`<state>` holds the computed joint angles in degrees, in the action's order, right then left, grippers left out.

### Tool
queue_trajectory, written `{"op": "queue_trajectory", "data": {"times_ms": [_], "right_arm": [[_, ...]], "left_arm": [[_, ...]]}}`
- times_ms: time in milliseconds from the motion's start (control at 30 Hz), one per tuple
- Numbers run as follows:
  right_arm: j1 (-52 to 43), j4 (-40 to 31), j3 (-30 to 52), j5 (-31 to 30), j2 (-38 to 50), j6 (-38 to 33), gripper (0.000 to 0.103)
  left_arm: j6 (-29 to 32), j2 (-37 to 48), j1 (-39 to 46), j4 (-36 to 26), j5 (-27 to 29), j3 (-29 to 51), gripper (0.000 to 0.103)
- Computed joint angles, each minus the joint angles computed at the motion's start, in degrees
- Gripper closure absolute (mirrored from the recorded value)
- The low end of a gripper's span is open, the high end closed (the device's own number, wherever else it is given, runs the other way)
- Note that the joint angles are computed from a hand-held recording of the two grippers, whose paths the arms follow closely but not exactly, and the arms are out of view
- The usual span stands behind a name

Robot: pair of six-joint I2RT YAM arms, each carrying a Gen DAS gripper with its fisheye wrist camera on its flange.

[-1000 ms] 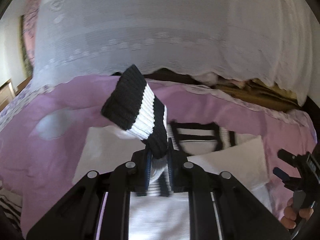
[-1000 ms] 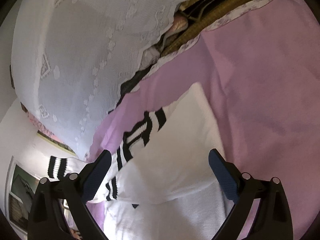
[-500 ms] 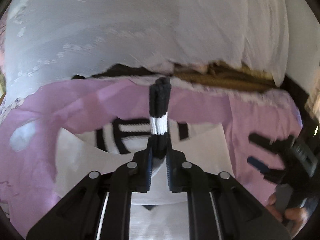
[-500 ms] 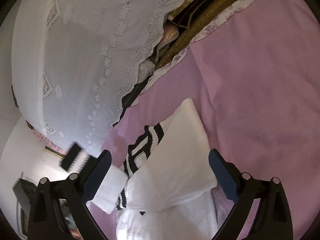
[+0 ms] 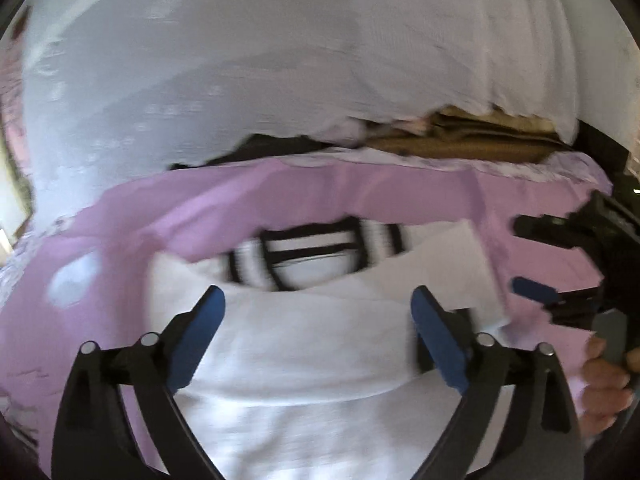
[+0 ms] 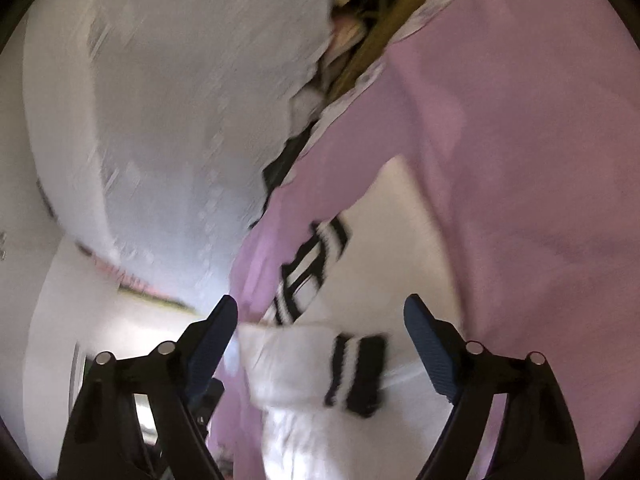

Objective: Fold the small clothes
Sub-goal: 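Grasp the folded sleeve's striped cuff with the right tool, flatten it, open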

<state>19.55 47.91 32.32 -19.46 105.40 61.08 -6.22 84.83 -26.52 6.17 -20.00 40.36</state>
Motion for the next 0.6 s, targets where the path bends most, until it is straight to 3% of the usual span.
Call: {"op": "queue_trajectory", "data": {"times_ms": [167,333,400,500,600], "right_arm": [[3.0,-10.2,3.5,1.4,-1.6,-5.3,0.019],[5.9,-13.0,4.9,2.6,0.8,-6.6,0.047],[7.3,-14.0,5.5,4.4,2.0,-7.1,0.048],[9.0,-14.5,5.7,7.7,2.6,-7.6,0.048],[9.1,-15.0,5.8,8.5,2.6,-7.7,0.048]], "left_arm": [[2.0,-4.1,11.2,1.8,0.9,-6.6,0.010],[3.3,-0.3,26.5,9.1,11.5,-12.3,0.010],[2.9,3.2,31.7,10.5,16.2,-12.8,0.010],[-0.5,7.4,38.6,5.8,26.1,-8.5,0.010],[-1.1,6.9,37.9,7.0,24.8,-9.2,0.010]]}}
